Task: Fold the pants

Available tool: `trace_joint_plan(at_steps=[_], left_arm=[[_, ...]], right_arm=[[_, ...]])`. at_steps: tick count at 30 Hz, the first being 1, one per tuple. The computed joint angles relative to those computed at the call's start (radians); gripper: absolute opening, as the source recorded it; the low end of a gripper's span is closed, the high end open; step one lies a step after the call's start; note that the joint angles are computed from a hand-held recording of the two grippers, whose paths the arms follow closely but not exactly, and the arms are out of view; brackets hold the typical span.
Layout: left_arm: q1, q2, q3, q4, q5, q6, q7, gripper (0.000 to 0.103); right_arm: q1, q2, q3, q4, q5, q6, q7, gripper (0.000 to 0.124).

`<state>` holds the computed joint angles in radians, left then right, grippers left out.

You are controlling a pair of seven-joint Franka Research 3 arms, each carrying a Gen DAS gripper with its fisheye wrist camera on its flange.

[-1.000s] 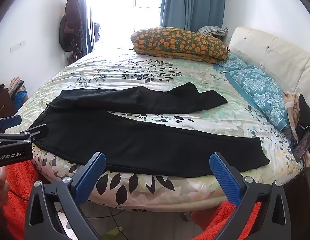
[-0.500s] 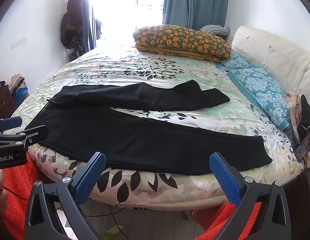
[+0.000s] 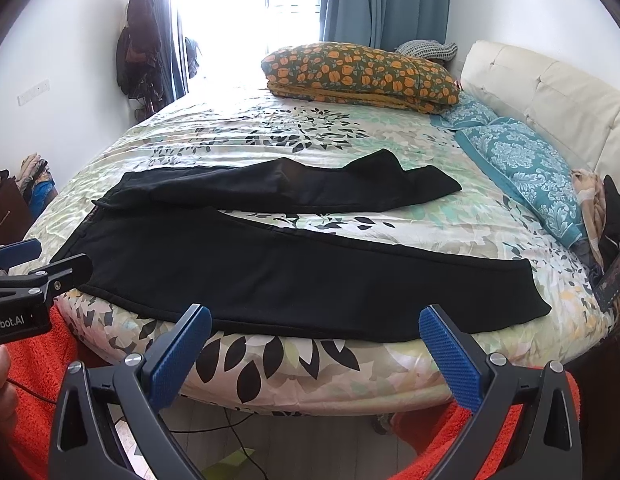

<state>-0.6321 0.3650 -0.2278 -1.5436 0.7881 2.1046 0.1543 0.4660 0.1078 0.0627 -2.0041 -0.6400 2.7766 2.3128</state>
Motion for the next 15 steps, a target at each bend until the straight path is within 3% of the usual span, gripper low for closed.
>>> trace_joint_plan(at_steps=[15], left_arm=[[-0.004,0.003,-0.001,0.001,0.01,-0.009,-0.001,0.098]], right_arm=[[-0.002,0.001,0.003,-0.004,0.031,0.004,-0.016,0.103]])
